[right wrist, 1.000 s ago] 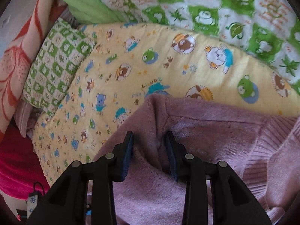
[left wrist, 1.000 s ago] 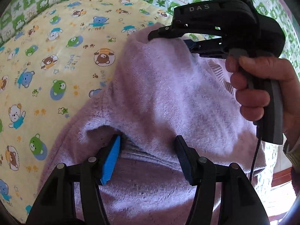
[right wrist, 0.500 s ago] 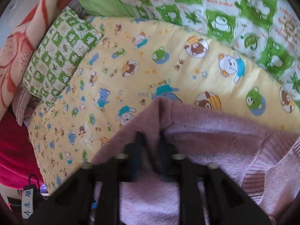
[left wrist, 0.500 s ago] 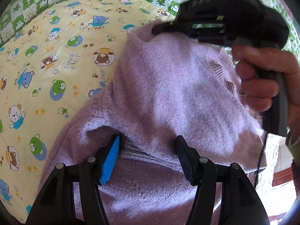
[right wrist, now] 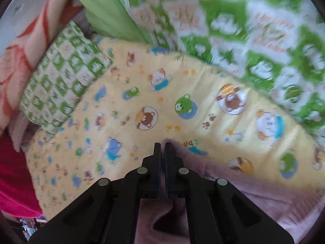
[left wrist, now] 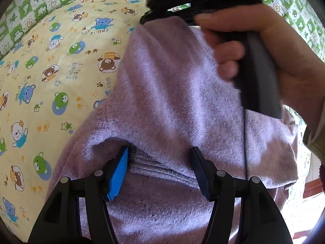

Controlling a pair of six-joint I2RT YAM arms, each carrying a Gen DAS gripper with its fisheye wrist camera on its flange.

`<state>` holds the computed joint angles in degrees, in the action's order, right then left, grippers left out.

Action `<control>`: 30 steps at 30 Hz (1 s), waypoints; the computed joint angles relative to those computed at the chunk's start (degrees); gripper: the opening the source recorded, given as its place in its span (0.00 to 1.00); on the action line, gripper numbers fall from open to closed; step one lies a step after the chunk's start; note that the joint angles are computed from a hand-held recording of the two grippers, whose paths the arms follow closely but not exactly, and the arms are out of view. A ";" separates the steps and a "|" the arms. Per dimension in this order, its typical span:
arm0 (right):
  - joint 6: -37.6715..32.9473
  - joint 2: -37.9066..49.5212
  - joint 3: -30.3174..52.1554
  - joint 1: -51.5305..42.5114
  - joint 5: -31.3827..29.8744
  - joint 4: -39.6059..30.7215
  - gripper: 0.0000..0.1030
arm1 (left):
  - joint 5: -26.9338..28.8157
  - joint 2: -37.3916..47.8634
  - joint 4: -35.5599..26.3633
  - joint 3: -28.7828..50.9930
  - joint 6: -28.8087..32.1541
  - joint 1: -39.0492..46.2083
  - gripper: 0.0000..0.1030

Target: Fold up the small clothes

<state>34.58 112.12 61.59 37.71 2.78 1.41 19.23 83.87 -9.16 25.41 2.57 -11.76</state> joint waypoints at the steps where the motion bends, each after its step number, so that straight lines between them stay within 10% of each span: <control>1: 0.37 0.96 0.26 0.08 0.52 1.22 0.03 | -0.33 0.26 0.31 0.08 -0.69 -0.69 0.60; 9: 7.75 -15.45 -15.51 0.70 6.19 8.19 0.06 | 4.92 2.97 -2.27 2.78 2.36 4.13 0.60; 13: 9.01 -22.78 -25.03 4.89 -1.17 15.51 0.06 | 3.98 3.68 -2.54 3.61 2.65 3.68 0.60; 18: 11.11 -13.90 -19.63 8.35 9.85 2.12 0.06 | 2.29 3.41 -4.52 4.93 3.13 2.72 0.60; 20: 20.36 -18.27 -29.71 3.91 7.35 14.98 0.02 | 2.06 1.61 -6.16 4.84 3.73 2.99 0.60; 24: 29.14 -39.08 -43.32 10.34 21.05 14.86 0.35 | 3.51 -1.43 -10.56 5.22 7.29 7.34 0.60; 28: 44.66 -61.16 -48.05 31.81 41.86 -10.25 0.48 | 5.51 -4.73 -14.00 4.04 10.80 12.39 0.60; 30: 68.60 -61.92 -44.93 46.21 47.05 -33.99 0.48 | 5.82 -5.27 -15.39 4.58 12.53 14.36 0.60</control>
<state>103.18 50.20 16.66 83.92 49.84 -32.59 25.05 78.60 -24.55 29.99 15.10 2.61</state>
